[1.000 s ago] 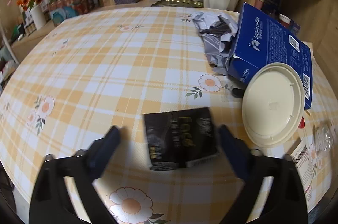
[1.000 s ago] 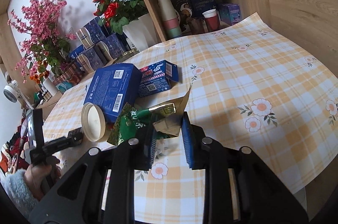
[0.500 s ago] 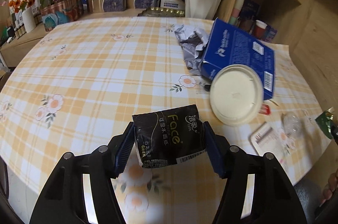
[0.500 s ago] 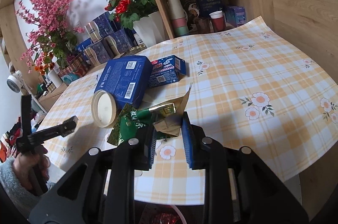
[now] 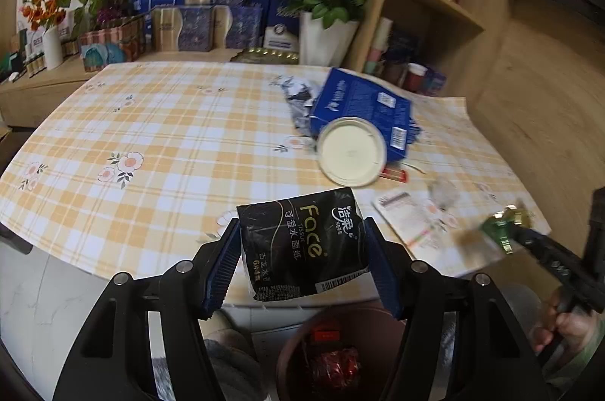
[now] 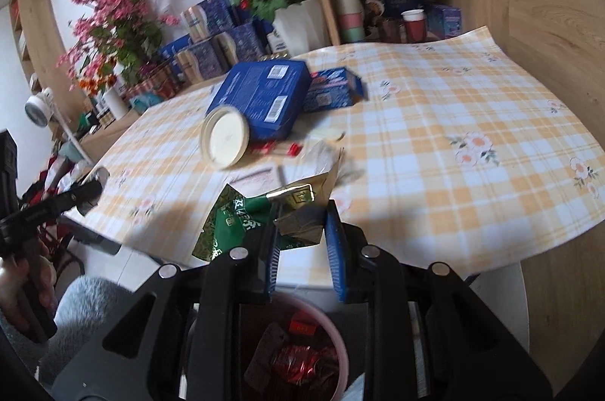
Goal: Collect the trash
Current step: 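Carry the wrapper and tissue pack over the bin and open the right tool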
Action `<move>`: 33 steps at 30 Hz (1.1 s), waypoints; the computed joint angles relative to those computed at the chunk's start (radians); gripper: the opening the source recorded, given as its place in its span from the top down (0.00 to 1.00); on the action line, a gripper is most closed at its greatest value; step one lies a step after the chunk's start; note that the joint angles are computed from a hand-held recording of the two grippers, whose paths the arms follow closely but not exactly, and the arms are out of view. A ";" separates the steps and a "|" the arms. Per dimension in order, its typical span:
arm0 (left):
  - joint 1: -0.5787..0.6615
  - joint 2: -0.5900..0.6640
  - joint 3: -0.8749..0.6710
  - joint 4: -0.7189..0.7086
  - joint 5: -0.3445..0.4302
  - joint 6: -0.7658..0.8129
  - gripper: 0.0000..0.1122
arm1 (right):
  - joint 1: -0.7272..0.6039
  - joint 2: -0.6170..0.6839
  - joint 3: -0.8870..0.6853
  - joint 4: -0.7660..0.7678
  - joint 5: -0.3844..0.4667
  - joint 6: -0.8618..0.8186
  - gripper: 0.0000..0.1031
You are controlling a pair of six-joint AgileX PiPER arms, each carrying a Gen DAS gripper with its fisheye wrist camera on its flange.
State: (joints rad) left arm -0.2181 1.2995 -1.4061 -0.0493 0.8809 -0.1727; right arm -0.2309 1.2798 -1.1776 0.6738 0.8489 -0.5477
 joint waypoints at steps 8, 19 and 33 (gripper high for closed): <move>-0.025 -0.124 0.127 -0.027 -0.002 0.003 0.45 | 0.109 -0.084 0.127 -0.044 0.007 0.011 0.75; -0.069 -0.224 0.315 -0.017 -0.098 -0.046 0.45 | 0.277 -0.040 0.251 -0.185 -0.060 0.102 0.75; -0.008 -0.204 0.351 -0.123 -0.107 0.027 0.45 | 0.379 0.131 0.218 -0.314 0.005 0.210 0.72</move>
State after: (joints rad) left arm -0.2261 1.0960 -1.0548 -0.1725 0.7736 -0.1456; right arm 0.1477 1.4105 -0.9597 0.3601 0.8538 -0.3377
